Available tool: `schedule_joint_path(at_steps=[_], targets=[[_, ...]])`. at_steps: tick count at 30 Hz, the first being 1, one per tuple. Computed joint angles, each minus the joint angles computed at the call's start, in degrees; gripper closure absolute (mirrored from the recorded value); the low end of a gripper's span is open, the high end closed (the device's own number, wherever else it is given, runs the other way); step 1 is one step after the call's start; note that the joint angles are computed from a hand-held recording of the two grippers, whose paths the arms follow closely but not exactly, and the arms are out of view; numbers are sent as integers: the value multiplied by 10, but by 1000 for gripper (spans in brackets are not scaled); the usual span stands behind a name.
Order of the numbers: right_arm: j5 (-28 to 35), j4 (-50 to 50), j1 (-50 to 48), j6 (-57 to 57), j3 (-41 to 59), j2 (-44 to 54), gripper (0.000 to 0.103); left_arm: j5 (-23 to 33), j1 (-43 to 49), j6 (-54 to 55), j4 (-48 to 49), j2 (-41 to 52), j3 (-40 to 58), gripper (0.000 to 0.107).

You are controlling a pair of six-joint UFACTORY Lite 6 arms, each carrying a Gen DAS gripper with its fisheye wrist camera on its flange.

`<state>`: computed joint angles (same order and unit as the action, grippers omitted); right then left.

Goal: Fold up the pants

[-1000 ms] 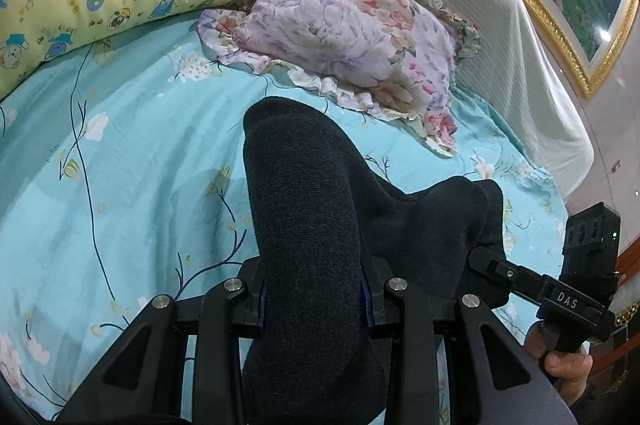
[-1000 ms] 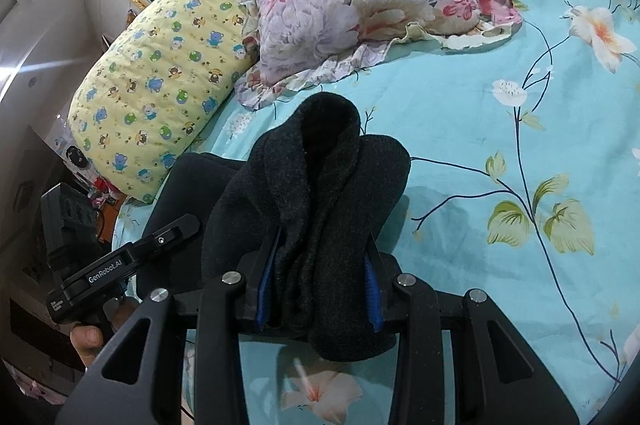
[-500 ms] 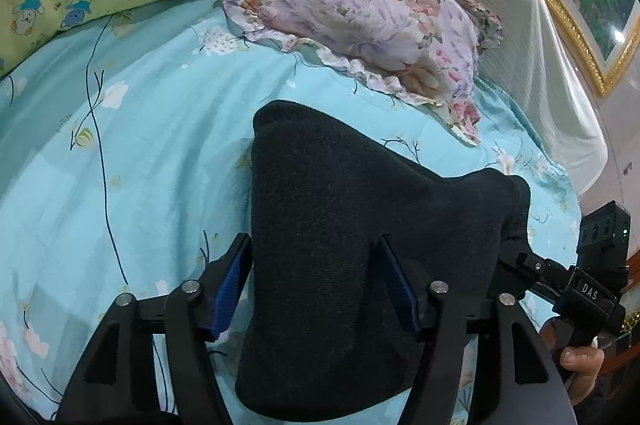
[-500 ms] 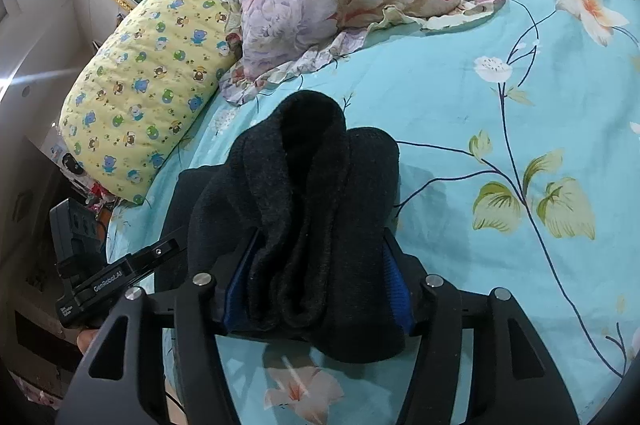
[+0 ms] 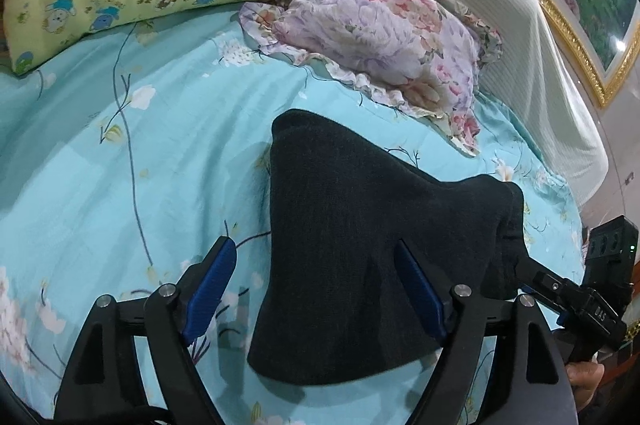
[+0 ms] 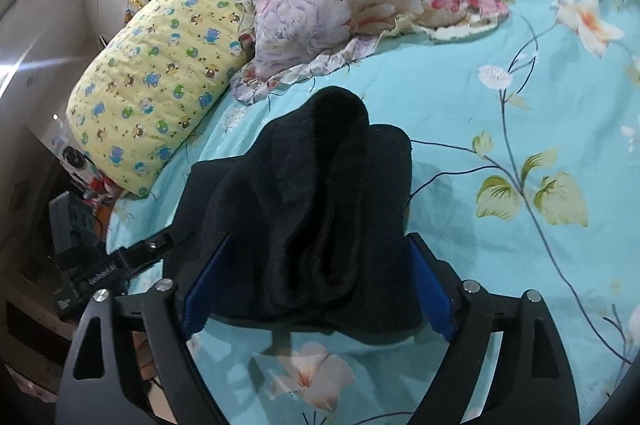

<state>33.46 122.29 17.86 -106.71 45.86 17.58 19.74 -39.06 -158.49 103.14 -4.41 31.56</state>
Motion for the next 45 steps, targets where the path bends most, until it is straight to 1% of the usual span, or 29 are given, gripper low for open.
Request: schedule_joint_path(at_steps=[3,6,9,14,18,22,24,28,32,35,40,45], targets=[[-12,42,12,-50,-31,-33,12,22,-27,62,-71,-10,-5,25],[-19,85,20,-102,-62,-66,11,69,-70,113,-140,-21,-13,24],[-24,144,28,-164,-92,-96,9,118,-117,117,-176,-38,-28,23],[-31,189,44,-207,-118,-120,8,160,-159,145,-230,-44,-28,23],[-32,252,66,-267,-144,-140,7,190,-193,156,-260,-35,-18,22],[-19,295,85,-308,-172,-157,6,220,-228,170,-289,-9,1,22],[-1,317,92,-331,-192,-168,5,236,-246,171,-300,3,10,22],[16,390,122,-404,-226,-193,1,247,-267,165,-309,25,21,21],[11,466,154,-478,-240,-206,1,250,-278,170,-314,48,35,21],[12,493,164,-506,-246,-205,1,261,-287,173,-319,60,44,21],[25,512,169,-517,-253,-190,1,274,-291,191,-326,86,68,21],[36,557,187,-555,-260,-185,1,292,-301,200,-334,107,84,21]])
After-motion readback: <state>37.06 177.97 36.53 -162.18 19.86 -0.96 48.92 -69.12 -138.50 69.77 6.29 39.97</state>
